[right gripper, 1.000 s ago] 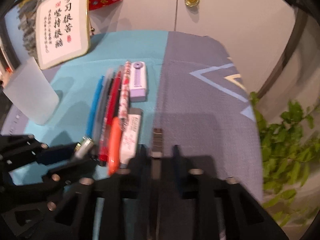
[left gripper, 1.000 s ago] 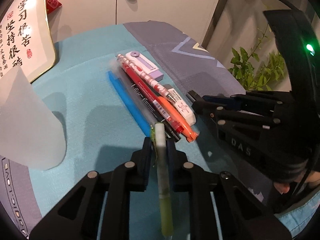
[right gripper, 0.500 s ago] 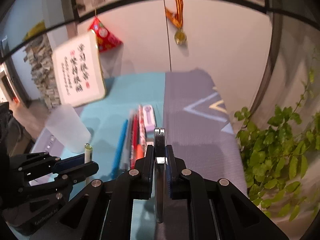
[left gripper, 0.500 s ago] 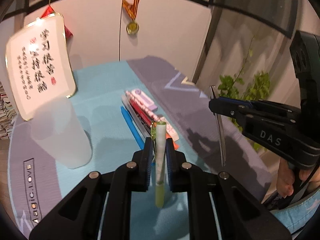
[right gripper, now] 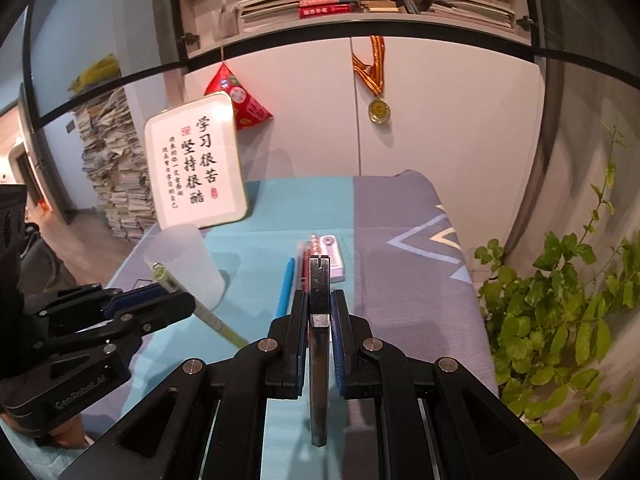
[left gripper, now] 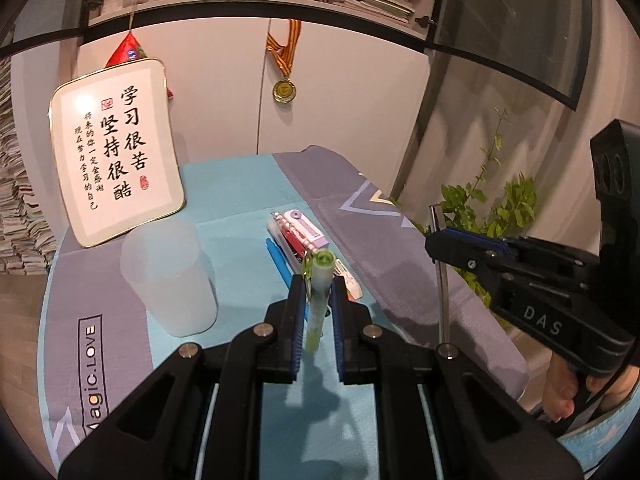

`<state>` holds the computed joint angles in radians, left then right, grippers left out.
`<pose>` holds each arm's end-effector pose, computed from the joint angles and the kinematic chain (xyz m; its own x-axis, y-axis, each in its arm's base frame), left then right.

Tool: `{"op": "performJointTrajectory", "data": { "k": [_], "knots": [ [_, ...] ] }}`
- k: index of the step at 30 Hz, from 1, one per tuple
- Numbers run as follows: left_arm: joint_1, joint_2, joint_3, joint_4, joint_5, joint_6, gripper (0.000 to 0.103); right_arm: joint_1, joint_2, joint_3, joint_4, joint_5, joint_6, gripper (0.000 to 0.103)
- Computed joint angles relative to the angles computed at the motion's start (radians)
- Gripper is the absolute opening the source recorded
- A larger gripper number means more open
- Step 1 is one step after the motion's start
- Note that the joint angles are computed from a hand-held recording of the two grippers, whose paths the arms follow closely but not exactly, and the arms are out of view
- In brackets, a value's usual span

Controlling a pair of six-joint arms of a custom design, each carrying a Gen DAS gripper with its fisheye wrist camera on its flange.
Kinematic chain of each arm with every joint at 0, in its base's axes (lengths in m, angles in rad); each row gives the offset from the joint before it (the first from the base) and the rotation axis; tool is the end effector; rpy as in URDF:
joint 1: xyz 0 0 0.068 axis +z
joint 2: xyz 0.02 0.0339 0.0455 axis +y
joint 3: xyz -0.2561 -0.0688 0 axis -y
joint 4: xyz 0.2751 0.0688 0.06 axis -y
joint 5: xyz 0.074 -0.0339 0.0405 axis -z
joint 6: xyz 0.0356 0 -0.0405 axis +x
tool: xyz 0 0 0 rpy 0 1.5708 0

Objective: Organize stationery
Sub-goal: 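Carry the green highlighter over the clear cup with the left gripper while the right holds its pen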

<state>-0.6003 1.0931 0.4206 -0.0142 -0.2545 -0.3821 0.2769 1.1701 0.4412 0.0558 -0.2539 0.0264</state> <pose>0.2020 -0.1275 0.1477 -0.6294 -0.0065 -0.7771 0.1631 0.9766 -0.1403 0.2381 0.0770 0.1432 -0.6114 -0.1472 -0.7775 -0.4375 0.8816 0.1772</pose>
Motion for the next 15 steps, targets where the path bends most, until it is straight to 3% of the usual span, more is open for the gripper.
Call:
{"op": "performJointTrajectory", "data": {
  "k": [6, 15],
  "knots": [
    [0.004, -0.111, -0.01, -0.029, -0.045, 0.027, 0.01, 0.052, 0.018, 0.016, 0.038, 0.016, 0.009, 0.012],
    [0.117, -0.285, -0.006, -0.088, -0.017, 0.063, 0.01, 0.116, 0.063, 0.068, 0.077, 0.05, 0.016, 0.012]
  ]
}}
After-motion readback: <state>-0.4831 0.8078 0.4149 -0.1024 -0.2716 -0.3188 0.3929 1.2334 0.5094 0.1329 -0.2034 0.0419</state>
